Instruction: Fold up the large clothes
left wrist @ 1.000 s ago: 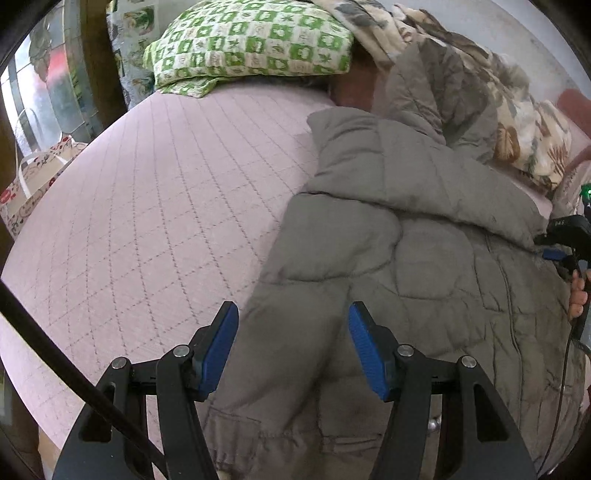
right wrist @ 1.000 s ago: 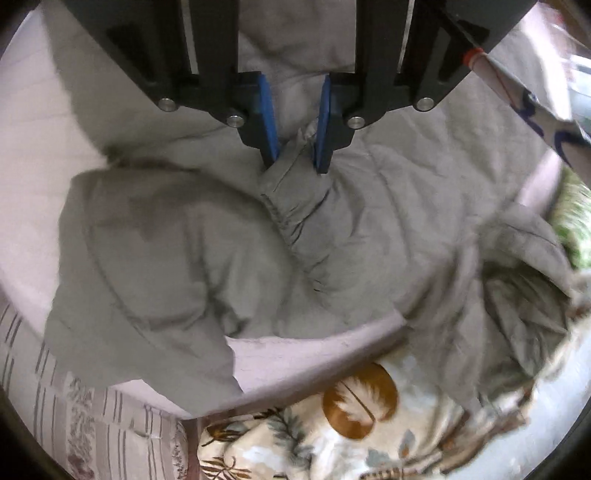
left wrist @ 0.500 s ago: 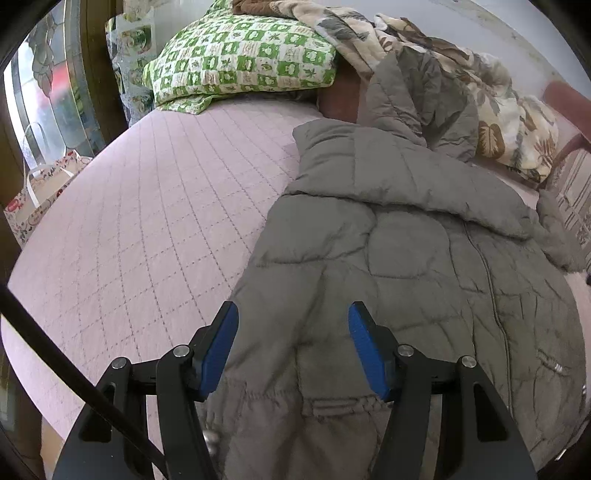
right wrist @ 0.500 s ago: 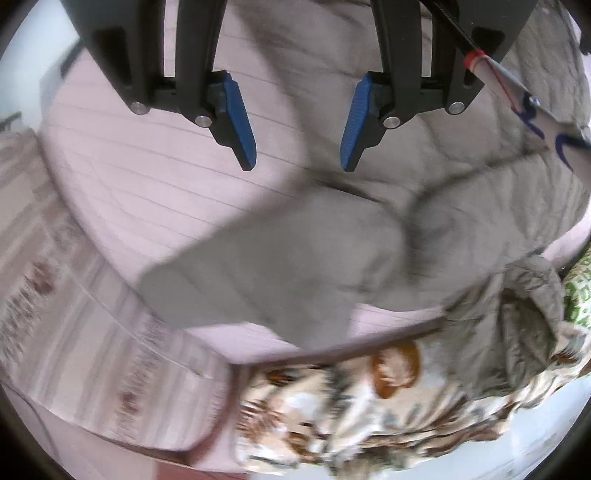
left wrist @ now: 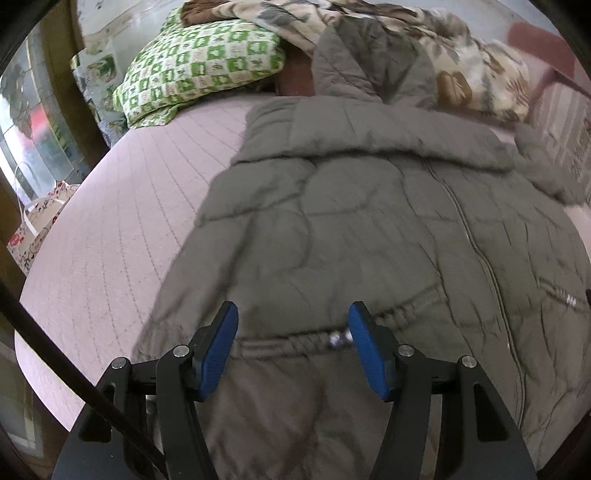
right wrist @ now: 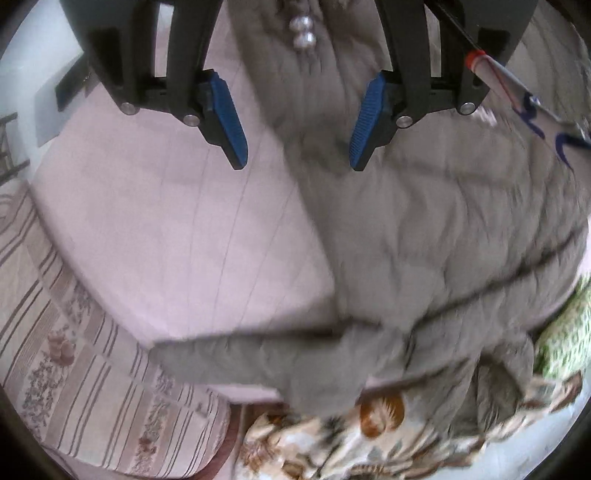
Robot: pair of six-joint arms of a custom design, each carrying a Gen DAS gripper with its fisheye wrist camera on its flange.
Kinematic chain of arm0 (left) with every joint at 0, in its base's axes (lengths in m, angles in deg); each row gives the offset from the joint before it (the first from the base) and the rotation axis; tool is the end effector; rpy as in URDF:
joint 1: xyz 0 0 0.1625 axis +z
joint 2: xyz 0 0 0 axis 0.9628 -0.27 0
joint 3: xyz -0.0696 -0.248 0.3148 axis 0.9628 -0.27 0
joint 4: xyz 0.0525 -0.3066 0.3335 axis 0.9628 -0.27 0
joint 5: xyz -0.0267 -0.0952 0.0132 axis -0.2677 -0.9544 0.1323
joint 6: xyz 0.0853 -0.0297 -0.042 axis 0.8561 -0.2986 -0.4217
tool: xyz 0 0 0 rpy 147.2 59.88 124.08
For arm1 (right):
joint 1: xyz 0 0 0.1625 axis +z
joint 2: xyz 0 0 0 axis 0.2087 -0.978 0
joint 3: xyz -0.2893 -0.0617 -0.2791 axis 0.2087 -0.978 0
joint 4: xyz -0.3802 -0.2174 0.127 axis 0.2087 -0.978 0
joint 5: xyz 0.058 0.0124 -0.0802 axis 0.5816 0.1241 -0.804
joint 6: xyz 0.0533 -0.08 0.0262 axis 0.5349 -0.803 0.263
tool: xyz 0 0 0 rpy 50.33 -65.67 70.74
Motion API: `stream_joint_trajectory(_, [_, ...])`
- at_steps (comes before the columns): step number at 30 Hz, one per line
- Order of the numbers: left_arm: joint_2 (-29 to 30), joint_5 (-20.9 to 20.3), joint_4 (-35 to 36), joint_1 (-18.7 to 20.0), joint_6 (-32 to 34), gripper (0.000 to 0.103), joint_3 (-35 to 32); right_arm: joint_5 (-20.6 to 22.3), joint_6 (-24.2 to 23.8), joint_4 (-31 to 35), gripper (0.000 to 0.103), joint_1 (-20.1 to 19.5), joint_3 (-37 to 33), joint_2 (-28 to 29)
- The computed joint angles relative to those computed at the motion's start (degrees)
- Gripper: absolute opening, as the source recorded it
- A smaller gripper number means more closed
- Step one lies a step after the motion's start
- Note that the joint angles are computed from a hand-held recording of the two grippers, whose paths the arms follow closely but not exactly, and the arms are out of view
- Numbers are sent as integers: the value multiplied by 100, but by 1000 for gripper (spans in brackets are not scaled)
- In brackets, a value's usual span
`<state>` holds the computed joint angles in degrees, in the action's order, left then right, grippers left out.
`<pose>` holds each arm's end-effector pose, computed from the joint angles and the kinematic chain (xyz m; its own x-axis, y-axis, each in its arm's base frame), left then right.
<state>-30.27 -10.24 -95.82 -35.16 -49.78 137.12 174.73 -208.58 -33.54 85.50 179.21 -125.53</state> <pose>-0.1727 -0.4174 0.1350 -0.6142 0.1830 -0.7677 0.5741 0.7710 -0.2755 0.0938 -0.3406 0.2061 -0.5897 0.5165 0.6209 -0.0210 0.7588 -0.6510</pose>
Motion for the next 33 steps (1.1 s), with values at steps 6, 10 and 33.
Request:
stream_joint_trajectory(6, [32,349,158,-204,-200,64,160,-599,405,216,72,-312,152,-500])
stream_joint_trajectory(10, [-74,71,186,-208,-169,64,123,-429,249,128,72,-102,82,-718])
stream_joint_trajectory(33, [803,-457,-1198,-114,623,67,-211,-4157,1117,147,72,-2924,-1966,-709])
